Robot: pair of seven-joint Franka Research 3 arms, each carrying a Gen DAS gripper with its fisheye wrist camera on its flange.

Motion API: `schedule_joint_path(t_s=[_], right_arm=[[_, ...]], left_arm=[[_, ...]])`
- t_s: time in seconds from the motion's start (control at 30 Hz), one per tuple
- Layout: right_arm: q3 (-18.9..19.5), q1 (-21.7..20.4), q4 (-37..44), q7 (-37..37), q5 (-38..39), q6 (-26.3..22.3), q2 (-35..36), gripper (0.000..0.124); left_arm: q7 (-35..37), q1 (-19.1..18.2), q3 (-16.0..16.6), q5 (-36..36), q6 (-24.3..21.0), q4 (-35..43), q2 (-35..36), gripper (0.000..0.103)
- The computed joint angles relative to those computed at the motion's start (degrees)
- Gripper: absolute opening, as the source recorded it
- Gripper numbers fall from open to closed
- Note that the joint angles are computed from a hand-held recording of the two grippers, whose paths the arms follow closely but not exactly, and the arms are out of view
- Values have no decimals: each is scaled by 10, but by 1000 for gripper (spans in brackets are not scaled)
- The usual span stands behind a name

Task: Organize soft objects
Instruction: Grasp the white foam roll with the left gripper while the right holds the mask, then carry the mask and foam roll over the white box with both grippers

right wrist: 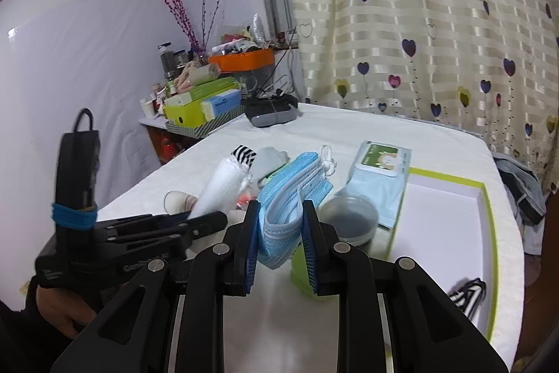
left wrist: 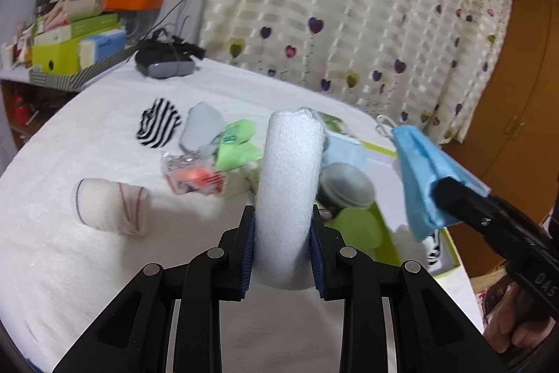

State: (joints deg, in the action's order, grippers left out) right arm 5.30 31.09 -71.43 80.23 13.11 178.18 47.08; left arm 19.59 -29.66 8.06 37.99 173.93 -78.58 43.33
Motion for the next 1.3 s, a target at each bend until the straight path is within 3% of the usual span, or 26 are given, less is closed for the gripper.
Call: schedule_joint_path(t_s=[0.27,0.7,1.3], right_arm=[[-16,3,-61,11,8,33,-36,24],[-27,3,-89,21,14,49,-51,24],[-63,4,-137,53,30,73,-76,24]], left_arm=[[19,-7,-8,-2,11,10,2,26],[86,2,-43,-34,1,53,24,26],[243,13,-115,-120,-68,215,116,27]])
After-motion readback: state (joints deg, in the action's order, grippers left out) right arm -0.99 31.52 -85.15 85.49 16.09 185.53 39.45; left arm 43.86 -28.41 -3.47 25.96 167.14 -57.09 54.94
